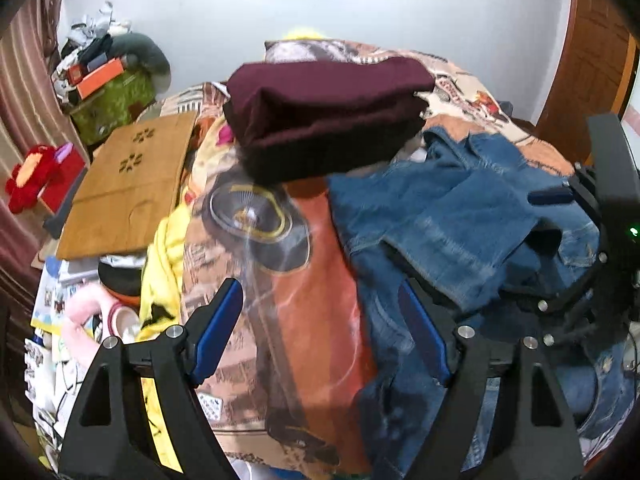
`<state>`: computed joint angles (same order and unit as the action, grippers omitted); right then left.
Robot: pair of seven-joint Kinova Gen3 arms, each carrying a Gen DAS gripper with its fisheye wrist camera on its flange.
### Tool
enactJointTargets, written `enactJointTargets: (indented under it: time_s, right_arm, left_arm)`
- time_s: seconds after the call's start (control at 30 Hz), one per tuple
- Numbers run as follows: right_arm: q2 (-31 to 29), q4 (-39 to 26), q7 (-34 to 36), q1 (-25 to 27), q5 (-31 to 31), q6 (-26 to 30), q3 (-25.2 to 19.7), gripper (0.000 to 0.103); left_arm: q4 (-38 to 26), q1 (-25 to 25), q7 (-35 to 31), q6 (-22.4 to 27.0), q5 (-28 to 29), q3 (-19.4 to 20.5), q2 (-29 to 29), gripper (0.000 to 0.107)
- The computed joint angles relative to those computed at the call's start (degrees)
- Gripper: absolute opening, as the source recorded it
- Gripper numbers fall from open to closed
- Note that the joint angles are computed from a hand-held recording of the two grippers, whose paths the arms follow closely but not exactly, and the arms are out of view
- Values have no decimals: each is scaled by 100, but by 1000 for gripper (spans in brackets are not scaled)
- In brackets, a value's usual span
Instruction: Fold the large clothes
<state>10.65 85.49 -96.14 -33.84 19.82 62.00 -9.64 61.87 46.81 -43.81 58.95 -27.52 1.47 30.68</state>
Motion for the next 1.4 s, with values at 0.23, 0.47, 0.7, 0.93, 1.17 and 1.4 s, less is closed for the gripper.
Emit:
enactJointTargets:
  time_s: [0.23, 0.47, 0.7, 0.93, 1.17, 1.4]
  right_arm:
    - [440, -511, 355, 146, -563, 263, 30, 73]
    - [191, -317, 14, 193, -812, -193, 142, 11]
    - [-565, 73, -662, 699, -1036, -851, 225, 8]
    - [-1361, 348, -1158, 1373, -1203, -1349, 296, 7]
    - [-2106, 969, -1695, 2119, -1523, -1641, 435, 7]
    - [-2170, 1243, -1515, 2487, -1608, -1167, 469, 7]
  left_arm:
    - [264, -145, -19, -170, 333, 121, 79, 79]
    - [160, -240, -295, -214, 693, 241, 222, 79]
    - [-376, -217, -777, 109, 1022, 294, 581, 79]
    - [-968, -32, -609, 597, 1022, 29, 963, 79]
    - [-1059, -26, -252, 766, 971, -83, 1055, 79]
    - [-1191, 17, -252, 1021, 892, -70, 1152, 79]
